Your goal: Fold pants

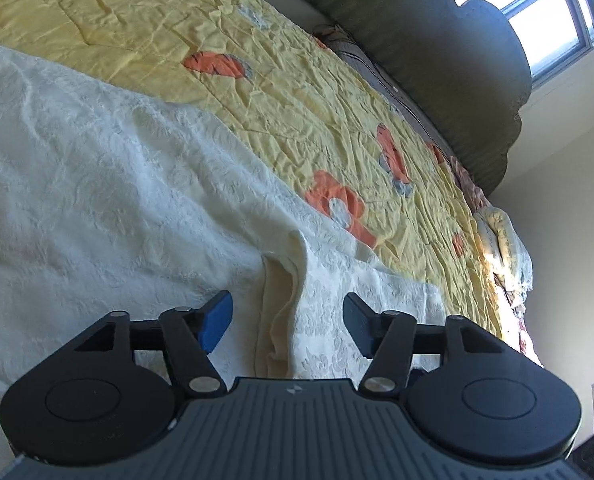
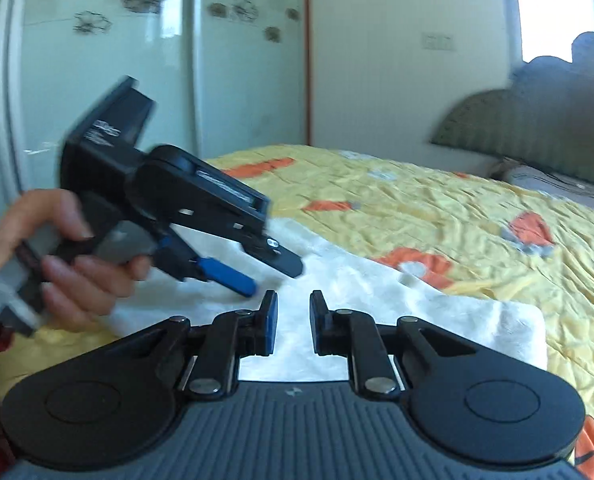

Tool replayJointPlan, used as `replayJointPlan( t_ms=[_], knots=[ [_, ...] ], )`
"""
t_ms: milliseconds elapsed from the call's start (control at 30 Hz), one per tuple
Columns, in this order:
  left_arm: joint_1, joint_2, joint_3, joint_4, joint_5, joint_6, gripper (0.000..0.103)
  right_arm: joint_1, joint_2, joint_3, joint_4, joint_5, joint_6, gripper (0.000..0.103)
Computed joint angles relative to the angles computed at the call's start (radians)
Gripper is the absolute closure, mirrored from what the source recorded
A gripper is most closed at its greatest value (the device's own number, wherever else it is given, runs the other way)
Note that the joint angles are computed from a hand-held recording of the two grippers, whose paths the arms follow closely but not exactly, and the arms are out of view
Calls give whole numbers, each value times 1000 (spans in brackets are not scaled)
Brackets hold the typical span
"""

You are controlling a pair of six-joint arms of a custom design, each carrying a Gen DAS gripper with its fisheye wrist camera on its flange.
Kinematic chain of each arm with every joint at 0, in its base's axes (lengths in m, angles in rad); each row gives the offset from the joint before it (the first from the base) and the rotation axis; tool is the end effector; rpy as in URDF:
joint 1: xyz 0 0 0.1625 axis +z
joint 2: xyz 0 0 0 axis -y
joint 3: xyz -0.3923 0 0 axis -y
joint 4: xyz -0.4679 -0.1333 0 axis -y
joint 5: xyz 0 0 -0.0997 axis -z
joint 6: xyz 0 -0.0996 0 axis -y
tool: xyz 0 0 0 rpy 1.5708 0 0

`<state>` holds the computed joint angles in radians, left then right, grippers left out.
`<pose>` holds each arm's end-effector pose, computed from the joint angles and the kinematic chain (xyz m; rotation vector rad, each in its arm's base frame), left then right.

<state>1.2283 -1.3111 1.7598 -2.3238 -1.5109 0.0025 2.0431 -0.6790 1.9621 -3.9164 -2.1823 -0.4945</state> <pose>-0.0862 -0.6564 0.2737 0.5176 3.0534 -0.4837 0.3216 -0.4621 0.0076 0.6677 -2.1585 1.2975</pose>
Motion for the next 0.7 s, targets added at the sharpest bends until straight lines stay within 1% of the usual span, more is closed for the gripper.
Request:
replayJointPlan(
  t_ms=[33,67,100,133,200,233,267,300,333,433,500,567,600,633,667,700],
  knots=[
    [5,11,-12,22,-21,-1,36,-17,7,-22,43,-31,44,87],
    [10,19,-19,33,-41,-3,35,-26,6,-26,93,-43,99,87],
    [14,30,-27,41,-62,2,35,-37,2,-25,133,-39,141,87],
    [17,39,-34,45,-78,8,35,-46,8,-23,137,-29,162,87],
    [27,55,-44,45,-110,-2,39,-43,30,-26,90,-25,145,86],
    [31,63,-50,43,-123,-13,43,-39,35,-29,86,-32,138,86],
    [33,72,-58,51,-126,-23,62,-38,38,-32,85,-35,135,86],
    [32,78,-63,58,-114,-36,93,-32,39,-31,85,-42,138,85],
    [30,82,-63,55,-101,-36,99,-31,39,-29,85,-45,138,85],
    [24,58,-23,-14,-110,14,99,-30,37,-34,96,-48,132,85],
    [8,38,10,-89,-95,62,99,-27,41,-44,83,-48,122,85],
    [-5,33,22,-130,-72,106,99,-16,47,-47,56,-45,120,83],
    [-9,38,20,-134,-59,122,99,-17,47,-50,56,-36,124,73],
    [-11,46,14,-127,-43,139,99,-18,51,-56,64,-41,129,59],
    [-15,54,8,-115,-20,142,99,-17,58,-65,73,-58,131,53],
    [-17,60,4,-101,8,140,96,-13,71,-79,87,-91,129,52]
  ],
)
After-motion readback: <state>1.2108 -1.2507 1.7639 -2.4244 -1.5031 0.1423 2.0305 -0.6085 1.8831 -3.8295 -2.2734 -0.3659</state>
